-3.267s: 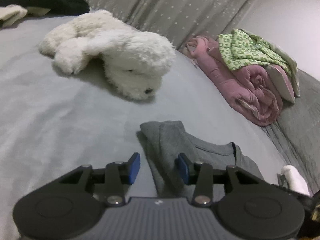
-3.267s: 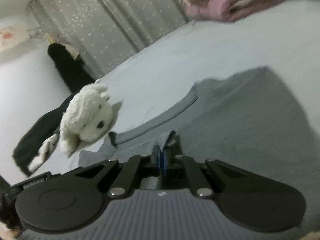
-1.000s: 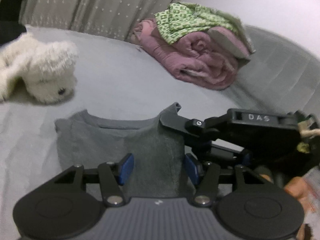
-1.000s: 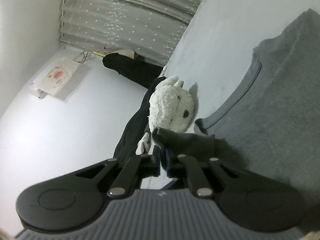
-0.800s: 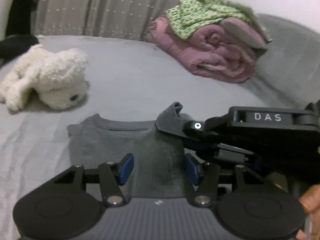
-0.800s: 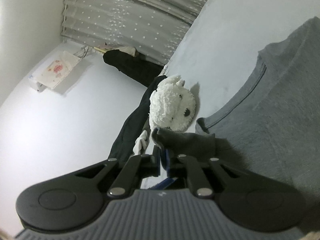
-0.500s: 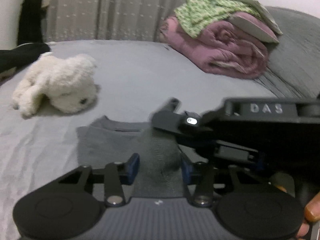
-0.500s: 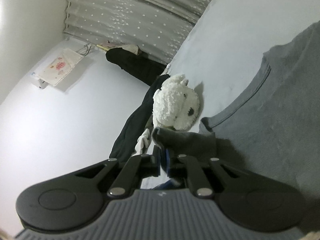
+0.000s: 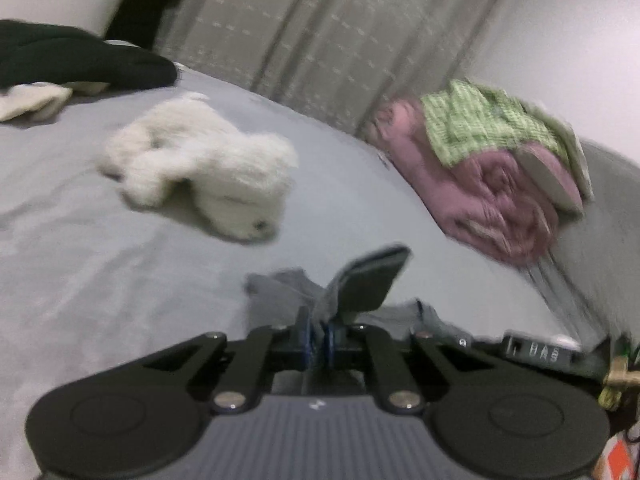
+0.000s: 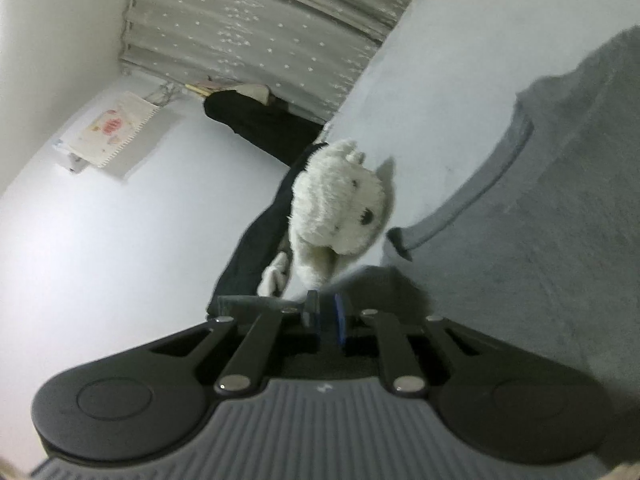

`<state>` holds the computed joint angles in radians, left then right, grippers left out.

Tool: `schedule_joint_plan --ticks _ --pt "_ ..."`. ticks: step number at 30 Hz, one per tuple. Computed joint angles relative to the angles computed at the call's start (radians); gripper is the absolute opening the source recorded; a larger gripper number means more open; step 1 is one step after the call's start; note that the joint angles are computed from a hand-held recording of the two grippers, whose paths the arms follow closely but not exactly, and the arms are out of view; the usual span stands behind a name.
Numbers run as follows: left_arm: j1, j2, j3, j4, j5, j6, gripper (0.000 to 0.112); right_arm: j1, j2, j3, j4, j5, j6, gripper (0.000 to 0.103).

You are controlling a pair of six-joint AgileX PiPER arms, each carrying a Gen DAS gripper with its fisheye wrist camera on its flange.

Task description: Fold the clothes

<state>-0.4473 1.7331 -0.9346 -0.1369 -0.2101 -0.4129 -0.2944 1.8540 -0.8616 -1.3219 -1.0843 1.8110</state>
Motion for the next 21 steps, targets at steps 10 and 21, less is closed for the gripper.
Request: schedule_joint_plan --ticks 10,21 --pt "0.159 -0.001 0.163 -0.004 -0.161 -0.073 0.007 0.152 -0.024 0.035 0.057 0.241 -0.202 0.014" --pt "0.328 0.062 0.193 0.459 -0.255 -0.567 0.007 0.395 -0.077 0.103 0.385 0.548 -0.736 0.014"
